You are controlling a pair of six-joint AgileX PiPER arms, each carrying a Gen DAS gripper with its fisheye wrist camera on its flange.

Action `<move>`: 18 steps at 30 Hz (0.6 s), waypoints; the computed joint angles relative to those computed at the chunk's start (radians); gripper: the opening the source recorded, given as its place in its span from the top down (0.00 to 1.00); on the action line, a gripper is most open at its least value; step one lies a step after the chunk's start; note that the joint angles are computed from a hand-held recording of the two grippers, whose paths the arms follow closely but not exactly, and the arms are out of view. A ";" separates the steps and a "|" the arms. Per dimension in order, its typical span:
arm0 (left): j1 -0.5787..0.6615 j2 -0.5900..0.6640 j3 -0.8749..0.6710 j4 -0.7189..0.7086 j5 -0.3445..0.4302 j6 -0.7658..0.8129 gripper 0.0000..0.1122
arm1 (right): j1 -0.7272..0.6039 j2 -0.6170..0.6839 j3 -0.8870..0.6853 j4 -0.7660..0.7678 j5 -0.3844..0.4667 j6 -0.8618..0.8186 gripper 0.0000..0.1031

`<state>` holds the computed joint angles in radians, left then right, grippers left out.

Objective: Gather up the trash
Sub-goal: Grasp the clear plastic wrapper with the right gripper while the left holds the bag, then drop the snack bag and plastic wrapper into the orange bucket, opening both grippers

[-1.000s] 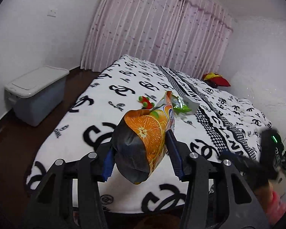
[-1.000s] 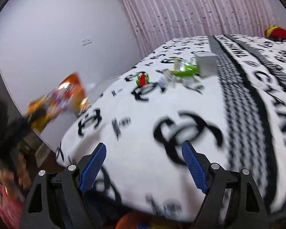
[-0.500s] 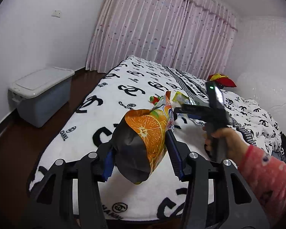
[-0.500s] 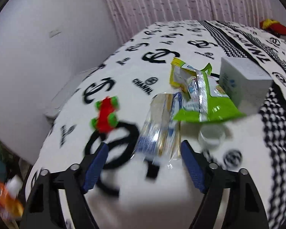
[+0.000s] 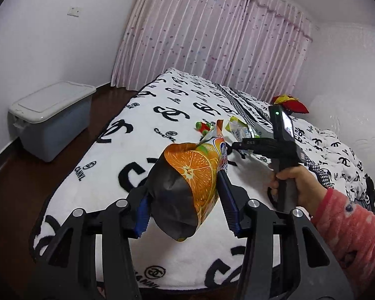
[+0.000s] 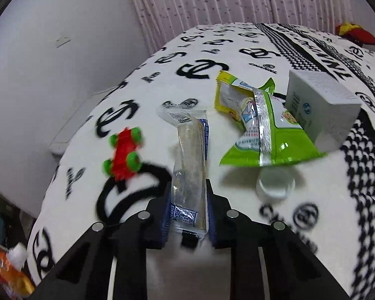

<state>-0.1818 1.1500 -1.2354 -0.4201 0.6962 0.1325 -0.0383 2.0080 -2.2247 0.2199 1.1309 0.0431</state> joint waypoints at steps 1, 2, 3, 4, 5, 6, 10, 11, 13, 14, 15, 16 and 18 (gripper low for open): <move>-0.008 -0.009 -0.001 0.011 0.004 -0.010 0.58 | -0.005 -0.049 0.068 0.020 -0.022 -0.020 0.78; -0.014 -0.018 0.001 0.019 0.006 -0.016 0.58 | -0.011 -0.093 0.127 0.038 -0.040 -0.037 0.78; -0.024 -0.031 0.000 0.032 0.012 -0.027 0.58 | -0.018 -0.150 0.199 0.060 -0.059 -0.063 0.78; -0.032 -0.039 -0.002 0.041 0.016 -0.036 0.58 | -0.022 -0.203 0.261 0.072 -0.071 -0.084 0.78; -0.045 -0.052 -0.002 0.055 0.024 -0.047 0.58 | -0.030 -0.270 0.339 0.093 -0.084 -0.113 0.78; -0.060 -0.064 -0.001 0.075 0.029 -0.063 0.58 | -0.037 -0.311 0.385 0.111 -0.090 -0.135 0.78; -0.149 -0.116 0.009 0.191 0.054 -0.162 0.58 | -0.087 -0.524 0.594 0.203 -0.075 -0.241 0.78; -0.175 -0.136 0.019 0.216 0.063 -0.181 0.58 | -0.102 -0.573 0.639 0.225 -0.068 -0.263 0.78; -0.220 -0.166 0.033 0.260 0.085 -0.213 0.58 | -0.143 -0.688 0.736 0.272 -0.040 -0.317 0.78; -0.243 -0.184 0.042 0.275 0.103 -0.223 0.58 | -0.173 -0.753 0.790 0.305 -0.017 -0.353 0.78; -0.271 -0.199 0.050 0.295 0.120 -0.240 0.58 | -0.200 -0.803 0.828 0.328 0.007 -0.382 0.78; -0.303 -0.212 0.057 0.325 0.135 -0.267 0.58 | -0.218 -0.841 0.857 0.340 0.022 -0.399 0.78; -0.373 -0.246 0.078 0.383 0.163 -0.317 0.58 | -0.282 -0.939 0.931 0.382 0.071 -0.456 0.78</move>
